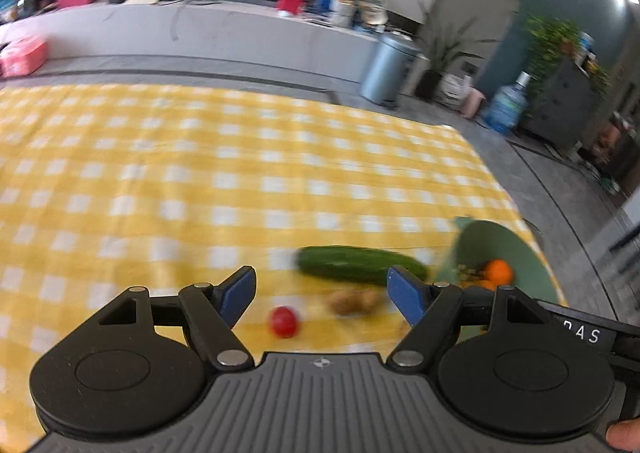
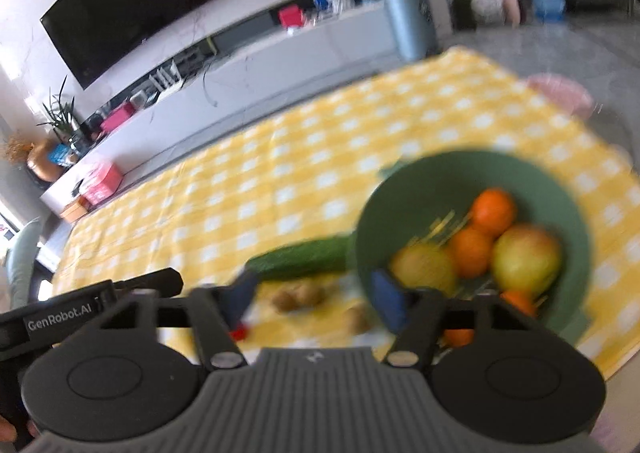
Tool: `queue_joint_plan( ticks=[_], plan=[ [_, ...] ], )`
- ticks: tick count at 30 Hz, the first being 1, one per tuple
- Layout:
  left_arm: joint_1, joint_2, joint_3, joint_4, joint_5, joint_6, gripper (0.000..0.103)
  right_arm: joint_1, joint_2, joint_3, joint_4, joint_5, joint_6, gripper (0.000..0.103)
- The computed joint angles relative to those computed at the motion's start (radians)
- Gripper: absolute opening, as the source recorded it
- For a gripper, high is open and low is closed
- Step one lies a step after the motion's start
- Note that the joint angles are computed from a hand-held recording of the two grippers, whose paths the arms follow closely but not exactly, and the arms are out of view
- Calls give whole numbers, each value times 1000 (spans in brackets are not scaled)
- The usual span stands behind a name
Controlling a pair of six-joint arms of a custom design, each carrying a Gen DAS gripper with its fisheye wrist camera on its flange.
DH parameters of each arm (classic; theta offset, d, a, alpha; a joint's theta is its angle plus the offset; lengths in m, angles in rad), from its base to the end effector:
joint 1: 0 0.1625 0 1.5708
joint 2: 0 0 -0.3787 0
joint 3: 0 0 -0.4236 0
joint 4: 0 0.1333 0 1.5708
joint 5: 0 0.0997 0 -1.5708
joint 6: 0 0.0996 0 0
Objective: Organize fruits
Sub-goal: 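Withdraw both open tools from the colander toward the small brown potatoes, then grasp a small brown potato with the right tool and lift it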
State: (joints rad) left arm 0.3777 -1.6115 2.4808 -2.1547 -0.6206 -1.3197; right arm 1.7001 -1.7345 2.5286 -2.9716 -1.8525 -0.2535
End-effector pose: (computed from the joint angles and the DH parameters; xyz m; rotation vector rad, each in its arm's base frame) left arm -0.2345 -0.3236 0.1337 0.0250 2.3903 -1.0602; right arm 0.1527 -0.3549 0.2123 0.3977 -2.6849 0.8232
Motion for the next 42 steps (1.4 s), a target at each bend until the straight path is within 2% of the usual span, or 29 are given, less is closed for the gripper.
queue_joint_plan(
  ticks=[3,5,9,15,17,19,22,24,26,34,38,42],
  plan=[
    [10,-76,36,65,6,-63,88,2,53,2,-3,25,47,45],
    [26,-110,48,96,-3,-85,88,15,99,-3,7,12,57,43],
    [55,-145,68,82,-26,-49,88,40,186,-29,50,-21,57,43],
    [85,-157,98,22,-58,2,88,86,320,-55,4,-158,54,41],
    [88,-148,99,7,-63,16,88,112,384,-67,-58,-253,18,35],
    [92,-139,99,-4,-63,39,88,112,403,-65,-74,-283,-5,34],
    [94,-135,99,-12,-68,47,88,89,395,-67,-38,-250,6,30],
    [102,-139,104,-38,-81,62,88,89,407,-69,-45,-254,0,27],
    [107,-143,109,-56,-91,69,88,95,419,-67,-60,-261,-2,19],
    [106,-139,109,-65,-90,80,88,85,414,-60,-84,-229,-8,19],
    [96,-109,116,-130,-75,130,88,63,372,-46,-100,-162,1,19],
    [102,-79,109,-169,-91,148,88,37,338,-32,-152,-104,-16,19]
  ],
)
